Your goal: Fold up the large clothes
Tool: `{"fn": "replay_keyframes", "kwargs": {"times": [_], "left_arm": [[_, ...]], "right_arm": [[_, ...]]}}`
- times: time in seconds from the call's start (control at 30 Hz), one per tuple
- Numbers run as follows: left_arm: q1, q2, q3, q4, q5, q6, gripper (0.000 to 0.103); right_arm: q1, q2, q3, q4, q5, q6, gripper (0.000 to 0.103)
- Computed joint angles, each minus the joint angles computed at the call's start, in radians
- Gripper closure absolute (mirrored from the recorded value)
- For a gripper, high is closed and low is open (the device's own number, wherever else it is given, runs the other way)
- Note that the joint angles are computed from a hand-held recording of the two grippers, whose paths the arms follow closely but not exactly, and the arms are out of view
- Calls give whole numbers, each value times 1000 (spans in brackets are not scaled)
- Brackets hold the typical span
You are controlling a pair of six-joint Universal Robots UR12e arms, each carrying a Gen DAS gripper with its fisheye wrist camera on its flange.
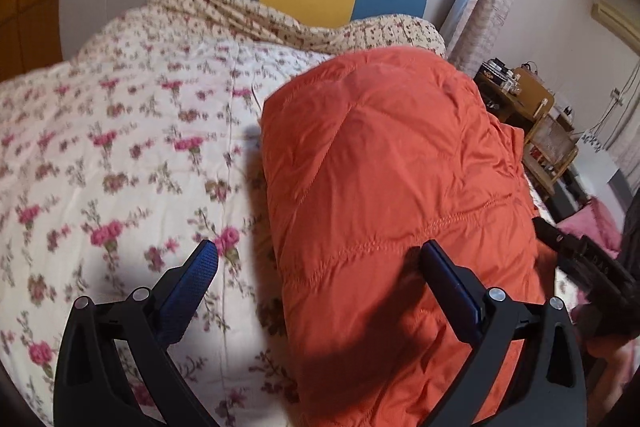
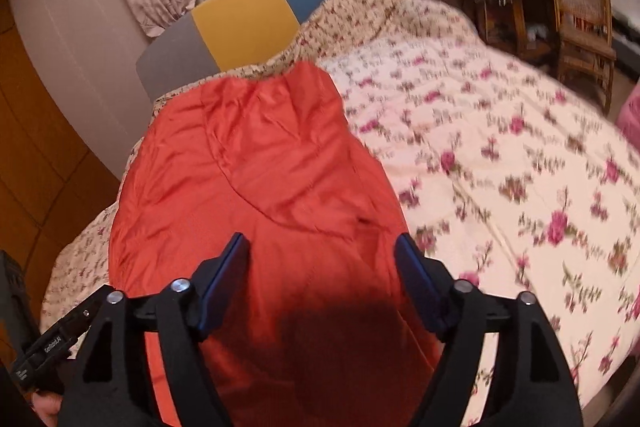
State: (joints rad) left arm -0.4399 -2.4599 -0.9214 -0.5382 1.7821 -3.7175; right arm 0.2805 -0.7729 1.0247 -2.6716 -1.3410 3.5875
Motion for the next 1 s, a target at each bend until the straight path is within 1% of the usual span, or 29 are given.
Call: {"fn": "replay_keyframes", "kwargs": {"times": [0.1, 0.13, 0.23, 0.33, 0.47, 0.53, 0.57, 0.6, 0.63, 0.67, 0.7, 0.73, 0.8, 0.83, 0.9, 0.97, 1.0], "left_arm": [[8, 8, -12, -10, -61, -5, 3], [11, 9, -15, -15, -87, -4, 3], [16, 11, -21, -14, -128, 0, 3], [22, 8, -18, -15, -169, 0, 3], [32, -5, 4, -38, -243, 22, 3], [34, -13, 12, -42, -279, 33, 3], [35, -17, 17, -43, -301, 32, 3], [35, -22, 24, -46, -319, 30, 3], [32, -26, 30, -50, -309, 31, 4], [25, -29, 38, -53, -283, 46, 6], [19, -30, 43, -57, -264, 54, 11], [12, -30, 49, -62, -235, 68, 17], [-2, -30, 64, -78, -178, 119, 24], [-8, -29, 66, -77, -154, 140, 28], [-17, -25, 63, -56, -117, 172, 33], [-24, -21, 59, -27, -83, 205, 35], [-28, -18, 55, -8, -61, 223, 36]], "right_arm": [[-11, -12, 22, 23, 31, 13, 20], [-18, -14, 28, 34, 56, 19, 20], [-36, -7, 25, 75, 156, 49, 18], [-50, 7, 9, 115, 236, 76, 16], [-61, 30, -32, 186, 315, 50, 15], [-65, 41, -47, 202, 352, 36, 15], [-65, 44, -52, 203, 364, 31, 18], [-65, 48, -56, 202, 373, 30, 22], [-68, 51, -57, 190, 399, 38, 27], [-69, 51, -51, 171, 419, 57, 35], [-69, 52, -52, 163, 419, 60, 40], [-67, 51, -49, 151, 417, 59, 42], [-63, 35, -18, 88, 400, 50, 51], [-61, 28, -3, 57, 396, 47, 53], [-59, 20, 22, -15, 398, 70, 57], [-56, 11, 40, -68, 399, 91, 57], [-52, 7, 44, -76, 396, 85, 57]]}}
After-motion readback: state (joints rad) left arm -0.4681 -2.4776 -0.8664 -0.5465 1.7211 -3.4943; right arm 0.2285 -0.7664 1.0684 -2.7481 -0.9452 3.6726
